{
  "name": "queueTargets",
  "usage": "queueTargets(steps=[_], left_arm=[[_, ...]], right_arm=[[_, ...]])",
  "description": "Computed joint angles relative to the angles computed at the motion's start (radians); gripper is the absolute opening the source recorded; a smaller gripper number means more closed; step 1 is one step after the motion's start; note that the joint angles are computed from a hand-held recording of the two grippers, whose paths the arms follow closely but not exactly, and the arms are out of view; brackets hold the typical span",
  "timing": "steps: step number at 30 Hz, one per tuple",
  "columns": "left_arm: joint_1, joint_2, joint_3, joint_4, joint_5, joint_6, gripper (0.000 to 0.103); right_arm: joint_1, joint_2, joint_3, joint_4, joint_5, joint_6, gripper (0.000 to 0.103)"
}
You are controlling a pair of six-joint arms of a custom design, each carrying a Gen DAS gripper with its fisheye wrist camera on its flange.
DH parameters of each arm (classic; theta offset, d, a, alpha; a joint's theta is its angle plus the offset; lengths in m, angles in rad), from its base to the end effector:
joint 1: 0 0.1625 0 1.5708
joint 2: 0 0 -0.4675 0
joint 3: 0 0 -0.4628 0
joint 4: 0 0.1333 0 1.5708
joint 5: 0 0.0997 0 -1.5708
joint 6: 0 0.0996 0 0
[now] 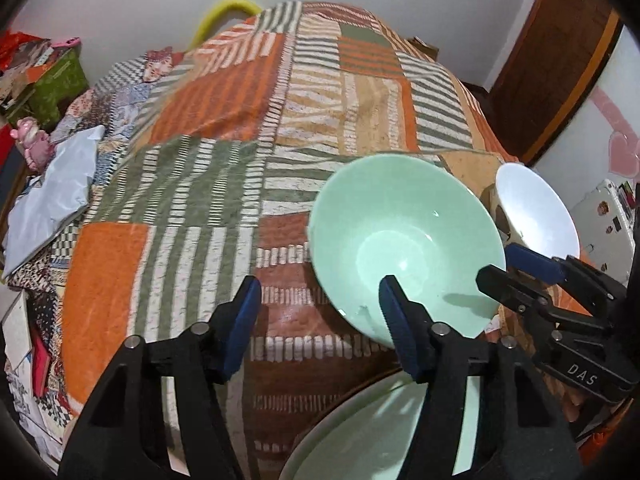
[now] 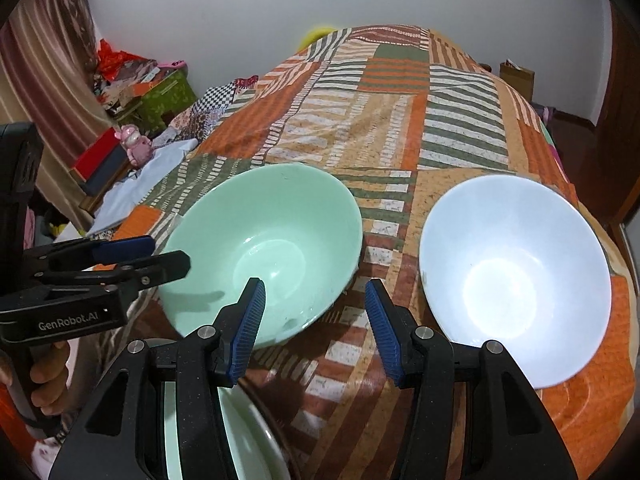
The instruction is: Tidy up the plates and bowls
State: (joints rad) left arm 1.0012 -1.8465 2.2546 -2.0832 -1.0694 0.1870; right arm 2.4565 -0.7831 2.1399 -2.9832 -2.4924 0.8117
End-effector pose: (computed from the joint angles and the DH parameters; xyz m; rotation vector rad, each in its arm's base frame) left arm -0.0663 -0.4394 0.3522 0.9482 2.4818 -0.2655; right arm 0.4465 -0.2952 -0.0145 0.0558 -2.4062 0.9408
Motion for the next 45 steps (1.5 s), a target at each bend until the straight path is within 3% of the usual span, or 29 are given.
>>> queueTargets(steps=[5, 10, 15, 24, 45], left_arm=[[0.014, 0.037, -0.003, -0.005, -0.019, 0.005, 0.05], [0.018, 0.056, -0.005, 0.0, -0.019, 0.004, 0.042], [0.024, 0.072, -0.006, 0.009, -0.035, 0.004, 0.027], [0.003, 0.043, 0.015, -0.002, -0.027, 0.013, 0.027], [-0.149, -0.221, 0.022, 0.141, -0.027, -0.07, 0.027]], right_arm=[[-0.026, 0.003, 0.003, -0.014, 0.042, -0.009, 0.039], [-0.037, 0.008, 0.003, -0.036, 0.07, -0.02, 0.036], [-0.038, 0.011, -0.003, -0.022, 0.064, -0.013, 0.035], [-0.02, 0.004, -0.007, 0.002, 0.037, 0.006, 0.032], [0.119, -0.016, -0.071, 0.129, -0.052, 0.059, 0.032]])
